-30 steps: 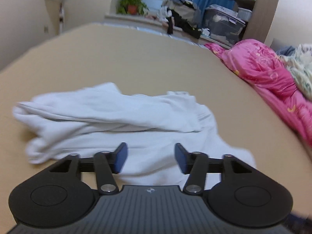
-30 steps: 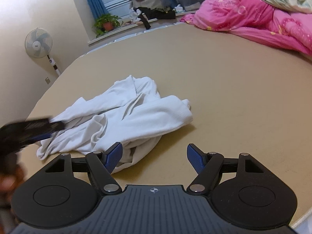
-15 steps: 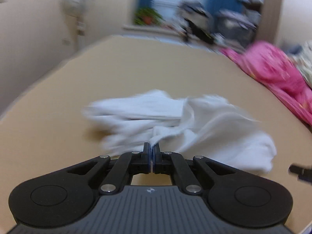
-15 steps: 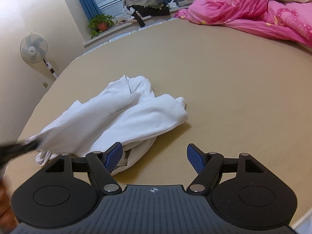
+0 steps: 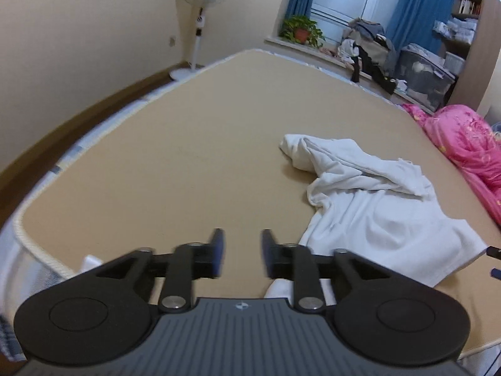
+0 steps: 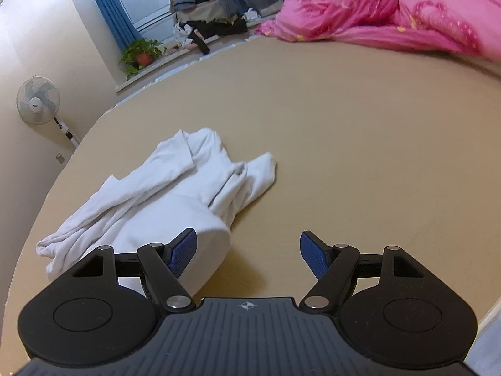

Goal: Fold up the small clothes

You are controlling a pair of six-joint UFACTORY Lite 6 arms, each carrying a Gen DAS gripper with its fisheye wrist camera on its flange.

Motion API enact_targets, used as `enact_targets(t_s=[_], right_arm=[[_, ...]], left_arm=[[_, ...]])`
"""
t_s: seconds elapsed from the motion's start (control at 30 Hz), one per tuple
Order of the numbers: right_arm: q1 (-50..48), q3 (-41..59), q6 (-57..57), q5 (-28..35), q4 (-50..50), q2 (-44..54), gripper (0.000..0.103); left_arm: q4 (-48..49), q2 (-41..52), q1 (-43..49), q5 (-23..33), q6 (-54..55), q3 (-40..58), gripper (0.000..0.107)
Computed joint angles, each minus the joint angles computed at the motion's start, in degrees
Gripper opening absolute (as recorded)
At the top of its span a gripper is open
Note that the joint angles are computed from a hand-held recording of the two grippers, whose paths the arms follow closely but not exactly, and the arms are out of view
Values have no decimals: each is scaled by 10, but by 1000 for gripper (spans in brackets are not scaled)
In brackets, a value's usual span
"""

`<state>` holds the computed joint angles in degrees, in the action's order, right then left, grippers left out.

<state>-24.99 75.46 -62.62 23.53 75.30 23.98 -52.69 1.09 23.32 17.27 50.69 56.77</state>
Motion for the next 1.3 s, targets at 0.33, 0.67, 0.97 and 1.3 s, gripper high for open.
enact_targets(t_s=[0.33,0.67,0.97,1.3], right_arm=[[13,52,-97,53,132,73,77],[-23,38,-132,152,124,40,7],[-240,-107,-115,344,63,-230,6],[-271,-235,-49,243,-261,-278,12]], left_arm=[[1,199,-44,60,-46,135,47],[122,222,-111,12,-145,144,5],[-63,-63,32,184,75,-25,4],[202,-88,14,224,-113,-49,8]])
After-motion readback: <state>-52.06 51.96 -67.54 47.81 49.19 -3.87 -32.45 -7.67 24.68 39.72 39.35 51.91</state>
